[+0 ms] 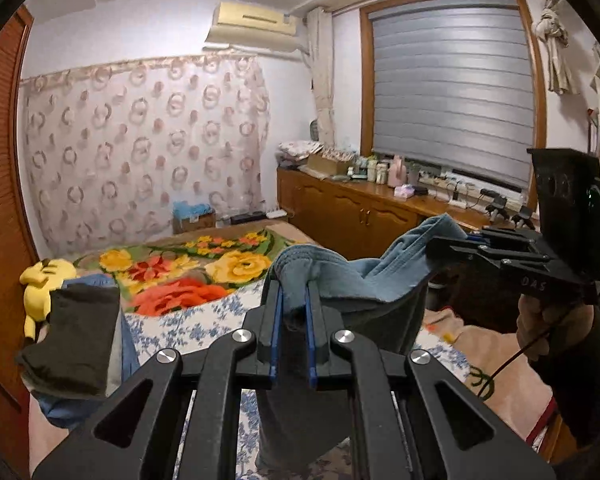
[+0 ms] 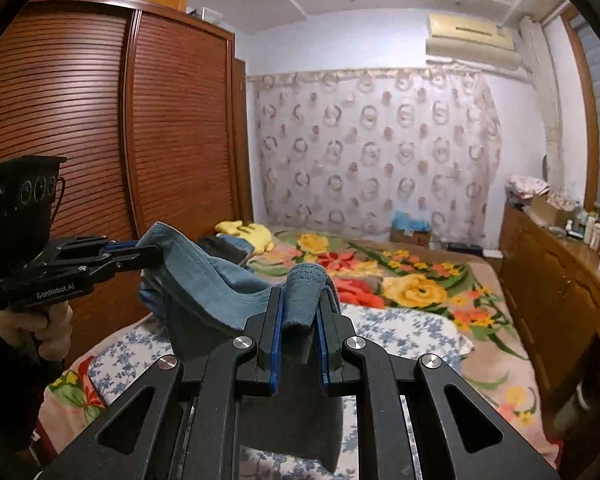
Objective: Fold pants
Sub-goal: 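Lift the gripped hem end up off the bed with both tools, then carry the hem end over toward the waistband and lower it with both tools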
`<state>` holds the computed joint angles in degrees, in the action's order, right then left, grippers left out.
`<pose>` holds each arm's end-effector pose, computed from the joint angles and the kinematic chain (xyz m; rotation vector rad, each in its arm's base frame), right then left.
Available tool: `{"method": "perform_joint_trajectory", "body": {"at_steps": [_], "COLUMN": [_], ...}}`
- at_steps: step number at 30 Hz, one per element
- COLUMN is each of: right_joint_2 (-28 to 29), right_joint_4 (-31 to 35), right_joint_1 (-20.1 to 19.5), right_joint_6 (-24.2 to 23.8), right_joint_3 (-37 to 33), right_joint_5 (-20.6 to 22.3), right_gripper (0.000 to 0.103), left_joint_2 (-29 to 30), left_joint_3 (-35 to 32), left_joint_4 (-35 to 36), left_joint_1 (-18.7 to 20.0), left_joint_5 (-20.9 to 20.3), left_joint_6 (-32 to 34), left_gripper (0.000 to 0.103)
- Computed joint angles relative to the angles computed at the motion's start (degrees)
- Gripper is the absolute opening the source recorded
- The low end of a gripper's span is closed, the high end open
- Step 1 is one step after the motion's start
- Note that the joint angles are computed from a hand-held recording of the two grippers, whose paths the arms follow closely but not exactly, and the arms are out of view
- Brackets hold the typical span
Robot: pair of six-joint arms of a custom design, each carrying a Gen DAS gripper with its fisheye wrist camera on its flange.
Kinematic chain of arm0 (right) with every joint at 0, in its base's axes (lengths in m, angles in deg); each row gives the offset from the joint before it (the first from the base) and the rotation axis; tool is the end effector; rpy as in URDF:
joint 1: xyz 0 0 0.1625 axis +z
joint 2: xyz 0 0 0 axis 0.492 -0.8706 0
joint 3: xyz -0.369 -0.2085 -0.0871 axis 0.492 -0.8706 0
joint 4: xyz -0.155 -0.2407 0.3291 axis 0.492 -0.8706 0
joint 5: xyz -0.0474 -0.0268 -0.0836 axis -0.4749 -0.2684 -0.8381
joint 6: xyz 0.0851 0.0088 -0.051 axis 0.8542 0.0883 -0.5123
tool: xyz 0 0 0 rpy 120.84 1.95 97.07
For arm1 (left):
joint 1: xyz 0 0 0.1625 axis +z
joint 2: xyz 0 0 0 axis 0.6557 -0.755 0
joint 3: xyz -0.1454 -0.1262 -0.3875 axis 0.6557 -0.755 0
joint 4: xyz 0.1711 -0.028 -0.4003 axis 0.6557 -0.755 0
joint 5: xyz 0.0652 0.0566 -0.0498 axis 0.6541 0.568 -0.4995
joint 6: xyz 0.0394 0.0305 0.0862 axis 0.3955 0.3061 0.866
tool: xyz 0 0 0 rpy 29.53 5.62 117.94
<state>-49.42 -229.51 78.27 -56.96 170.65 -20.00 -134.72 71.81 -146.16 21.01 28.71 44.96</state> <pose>0.3197 -0.5612 0.0561 1.4139 -2.2446 1.2352 -0.1060 -0.5901 0.3323 0.8233 2.1759 -1.2860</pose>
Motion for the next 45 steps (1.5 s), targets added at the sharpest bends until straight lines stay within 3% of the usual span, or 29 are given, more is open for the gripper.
{"method": "perform_joint_trajectory", "body": {"at_steps": [3, 14, 21, 26, 29, 33, 40, 45], "right_joint_2": [1.2, 9.0, 16.1, 19.1, 18.0, 16.0, 10.9, 9.3], "right_joint_4": [4.1, 23.5, 30.1, 27.8, 27.5, 29.1, 36.4, 35.9], "right_joint_1": [0.0, 2.0, 4.5, 6.6, 7.4, 7.4, 6.6, 7.3], "right_joint_6": [-1.5, 0.4, 0.6, 1.2, 1.8, 1.8, 6.6, 7.8], "right_joint_3": [-3.6, -24.0, -41.7, -51.1, -50.5, -45.5, -32.5, -26.3], "right_joint_5": [-2.2, -8.7, -10.2, -8.3, -7.8, -10.3, -14.2, -16.9], "right_gripper": [0.014, 0.014, 0.014, 0.014, 0.014, 0.014, 0.014, 0.014], "left_joint_2": [1.8, 9.6, 14.0, 15.3, 13.9, 11.9, 7.7, 6.0], "left_joint_3": [-2.1, -13.0, -23.9, -28.7, -27.1, -21.0, -6.9, -0.1], "left_joint_4": [1.6, 9.4, 10.9, 7.0, 5.3, 5.0, 7.1, 6.8], "left_joint_1": [2.1, 8.7, 8.4, 6.2, 5.3, 5.7, 8.5, 9.4], "left_joint_5": [0.3, -0.9, -0.2, 0.0, 0.1, 3.0, 5.2, 5.0], "left_joint_6": [0.0, -2.3, 0.5, 5.9, 7.2, 7.1, -1.7, -5.9], "left_gripper": [0.011, 0.011, 0.011, 0.011, 0.011, 0.011, 0.011, 0.011]}}
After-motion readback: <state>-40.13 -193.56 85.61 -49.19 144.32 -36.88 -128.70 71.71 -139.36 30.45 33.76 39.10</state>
